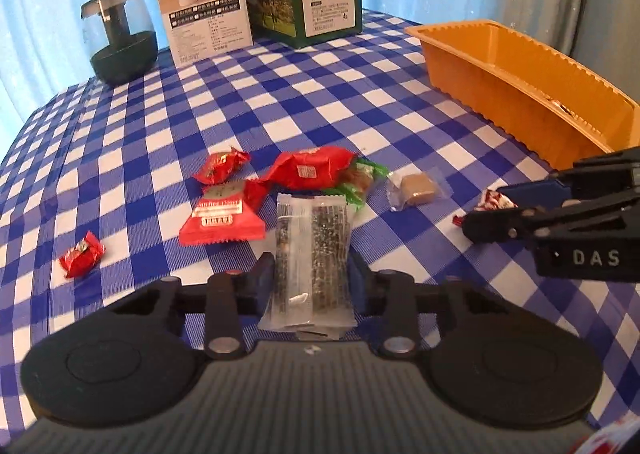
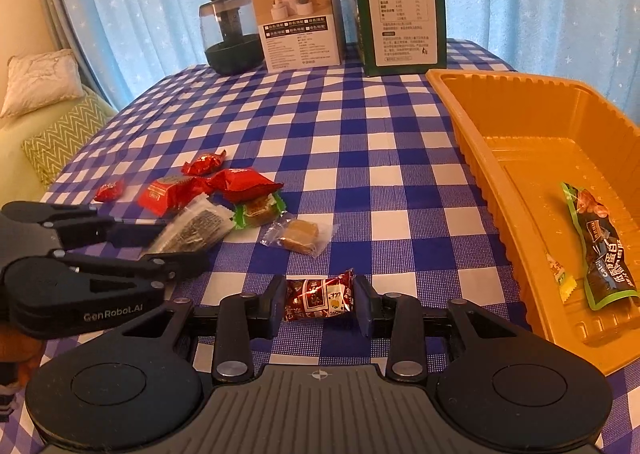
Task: Organize snacks
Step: 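Carry both snacks over the orange tray and open both tools to drop them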
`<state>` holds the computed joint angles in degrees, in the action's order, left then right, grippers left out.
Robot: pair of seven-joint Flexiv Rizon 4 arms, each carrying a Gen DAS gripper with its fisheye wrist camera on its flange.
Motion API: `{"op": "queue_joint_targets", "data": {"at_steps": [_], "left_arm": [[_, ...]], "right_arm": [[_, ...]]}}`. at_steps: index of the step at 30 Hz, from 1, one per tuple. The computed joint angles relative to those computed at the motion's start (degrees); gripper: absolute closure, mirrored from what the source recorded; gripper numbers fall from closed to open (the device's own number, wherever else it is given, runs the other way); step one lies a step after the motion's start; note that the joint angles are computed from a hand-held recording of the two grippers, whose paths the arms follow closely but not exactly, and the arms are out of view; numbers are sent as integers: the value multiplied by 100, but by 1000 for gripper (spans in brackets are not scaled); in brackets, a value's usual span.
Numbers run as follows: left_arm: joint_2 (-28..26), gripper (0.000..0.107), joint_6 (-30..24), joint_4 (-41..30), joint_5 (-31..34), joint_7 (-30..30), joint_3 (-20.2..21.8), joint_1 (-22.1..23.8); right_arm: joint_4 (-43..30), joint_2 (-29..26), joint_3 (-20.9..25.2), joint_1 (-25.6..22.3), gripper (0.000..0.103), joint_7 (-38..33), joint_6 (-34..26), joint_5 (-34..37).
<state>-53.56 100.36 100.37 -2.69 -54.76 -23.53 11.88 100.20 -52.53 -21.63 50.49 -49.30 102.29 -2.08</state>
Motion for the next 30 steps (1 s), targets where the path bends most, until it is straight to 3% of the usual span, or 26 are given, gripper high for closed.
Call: {"op": "queue_joint_targets", "data": {"at_steps": [4, 14, 20, 30], "left_arm": [[267, 73, 105, 248, -299, -464, 463, -399], [771, 73, 395, 1043, -368, -1498, 589, -591], [1152, 73, 573, 1455, -293, -2143, 566, -646], [1626, 73, 613, 1601, -231, -2874, 747, -1150]], "right_arm": [[81, 8, -199, 175, 67, -21, 57, 70], [617, 351, -383, 540, 67, -206, 377, 521], [1081, 650, -728, 1005, 67, -367, 545, 987], [1823, 1138, -1415, 1709, 67, -459, 585, 1641]]}}
